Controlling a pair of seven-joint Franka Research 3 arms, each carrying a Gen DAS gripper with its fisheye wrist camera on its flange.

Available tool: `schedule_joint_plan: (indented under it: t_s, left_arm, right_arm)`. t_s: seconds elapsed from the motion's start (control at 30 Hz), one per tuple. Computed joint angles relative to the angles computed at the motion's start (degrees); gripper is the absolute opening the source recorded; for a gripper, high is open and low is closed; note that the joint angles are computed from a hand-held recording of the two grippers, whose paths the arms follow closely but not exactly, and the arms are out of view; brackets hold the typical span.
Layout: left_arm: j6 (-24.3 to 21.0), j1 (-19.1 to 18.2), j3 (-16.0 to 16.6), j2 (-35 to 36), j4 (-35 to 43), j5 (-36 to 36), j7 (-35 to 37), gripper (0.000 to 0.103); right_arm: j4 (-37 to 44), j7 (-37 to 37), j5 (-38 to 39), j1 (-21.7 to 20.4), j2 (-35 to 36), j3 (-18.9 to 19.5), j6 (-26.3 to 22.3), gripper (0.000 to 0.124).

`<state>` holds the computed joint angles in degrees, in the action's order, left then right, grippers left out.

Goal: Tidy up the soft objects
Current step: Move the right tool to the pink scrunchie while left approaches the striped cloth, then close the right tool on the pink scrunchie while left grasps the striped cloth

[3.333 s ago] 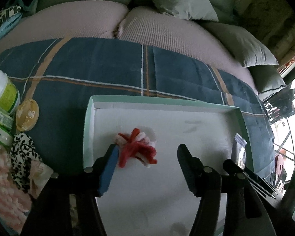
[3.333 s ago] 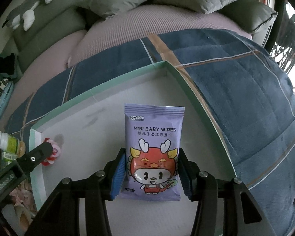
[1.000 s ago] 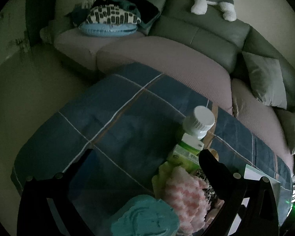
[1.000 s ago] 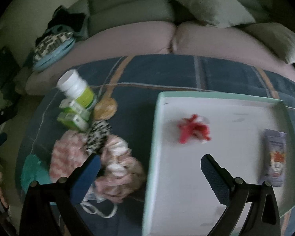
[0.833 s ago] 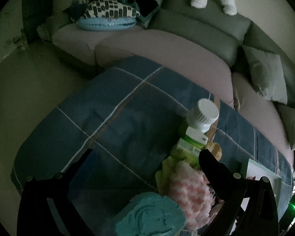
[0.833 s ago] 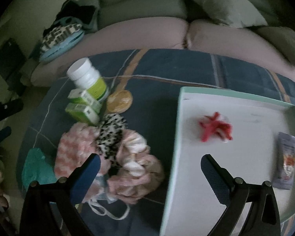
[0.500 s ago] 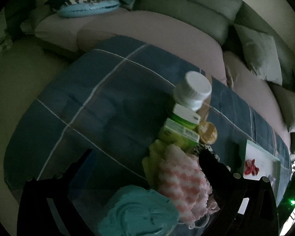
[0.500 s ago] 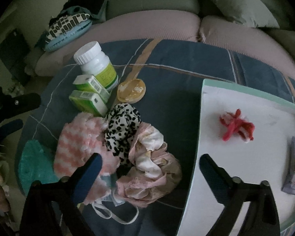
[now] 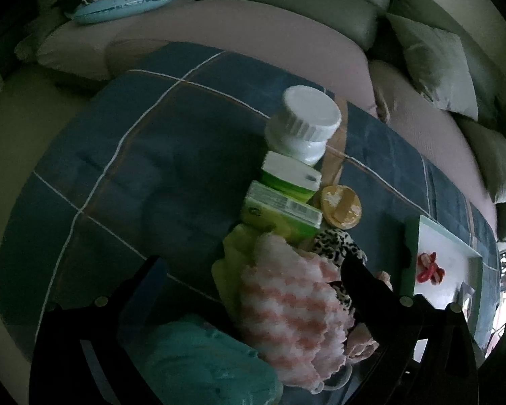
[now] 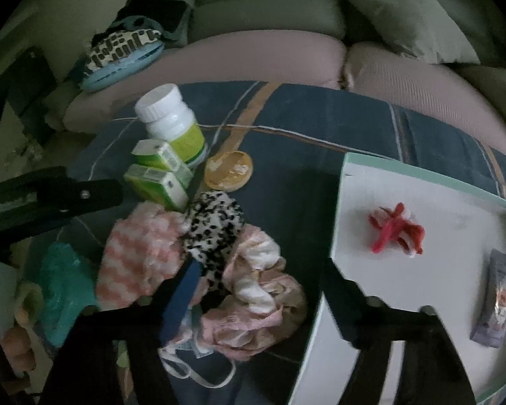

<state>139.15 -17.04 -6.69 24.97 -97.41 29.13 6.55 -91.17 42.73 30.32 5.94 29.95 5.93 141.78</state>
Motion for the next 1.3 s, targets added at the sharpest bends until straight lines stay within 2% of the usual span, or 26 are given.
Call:
schedule_joint_plan:
  t_s: [0.07, 0.1, 0.17, 0.33, 0.37, 0.53, 0.6, 0.67, 0.8, 0.87, 0.93, 1.07, 1.3]
  left_arm:
    - [0.33, 0.15, -0.19, 0.32, 0.31, -0.32, 0.56, 0.103]
    - [0.72, 0.35, -0.39, 0.58, 0.47, -0.77, 1.04, 0.103]
    - [1.04, 0.46, -0.48, 1.04, 0.85, -1.28, 1.79, 0.103]
    - [0.67, 0.74, -0.88, 2.76, 2.82, -3.26, 4.6, 0.102]
    - [0.35, 0.73, -0.93, 3.16, 3.34, -3.72, 5.12, 0.102]
    - [-2.45, 0.59, -1.09, 5.81, 7.19, -5.68, 8.53, 0.102]
    - [-3.75, 0.41, -1.07, 6.81, 8.72, -6.3, 9.63, 0.096]
    - [-4.45, 0.34, -1.13, 7.46, 9.53, -7.03, 10.42, 0.079]
    - [-5.66, 0.04, -1.07, 9.22, 11.74, -8.05, 11.85, 0.077]
    - [-6.64, -0.21, -1.06, 10.04, 13.02, -8.29, 12.68, 0.06]
    - [-7.13, -0.3, -1.09, 10.74, 14.0, -8.59, 13.57, 0.057]
    - [-6.82, -0.53, -0.92, 11.23, 14.65, -8.84, 14.36, 0.041]
    - [-4.73, -1.22, 0.04, 10.7, 13.85, -7.66, 12.3, 0.031]
  right_arm:
    - [0.14, -0.05, -0.73, 0.27, 0.15, -0.07, -0.96, 0.066]
    - [0.33, -0.1, -1.01, 0.35, 0.34, -0.09, -1.49, 0.06]
    - [0.61, 0.29, -1.7, 0.7, 0.69, -0.33, -2.09, 0.056]
    - [1.84, 3.58, -3.65, 1.49, 1.92, -1.36, -2.79, 0.051]
    - [1.94, 3.93, -3.99, 1.53, 2.05, -1.4, -2.83, 0.051]
    - [2.08, 4.79, -5.08, 1.48, 2.14, -1.34, -3.32, 0.036]
    - [2.43, 5.19, -5.19, 1.43, 2.37, -1.3, -3.56, 0.031]
    - [2.64, 5.31, -5.15, 1.24, 2.4, -1.19, -3.98, 0.027]
    - [3.33, 5.62, -5.23, 1.17, 2.76, -1.15, -4.67, 0.026]
    - [3.63, 5.89, -5.3, 1.2, 2.95, -1.16, -4.94, 0.026]
    - [3.89, 6.1, -5.23, 1.15, 3.14, -1.12, -5.17, 0.026]
    - [4.42, 6.76, -5.05, 1.04, 3.48, -1.11, -5.84, 0.026]
    - [5.08, 7.6, -5.02, 1.02, 3.92, -1.1, -6.86, 0.026]
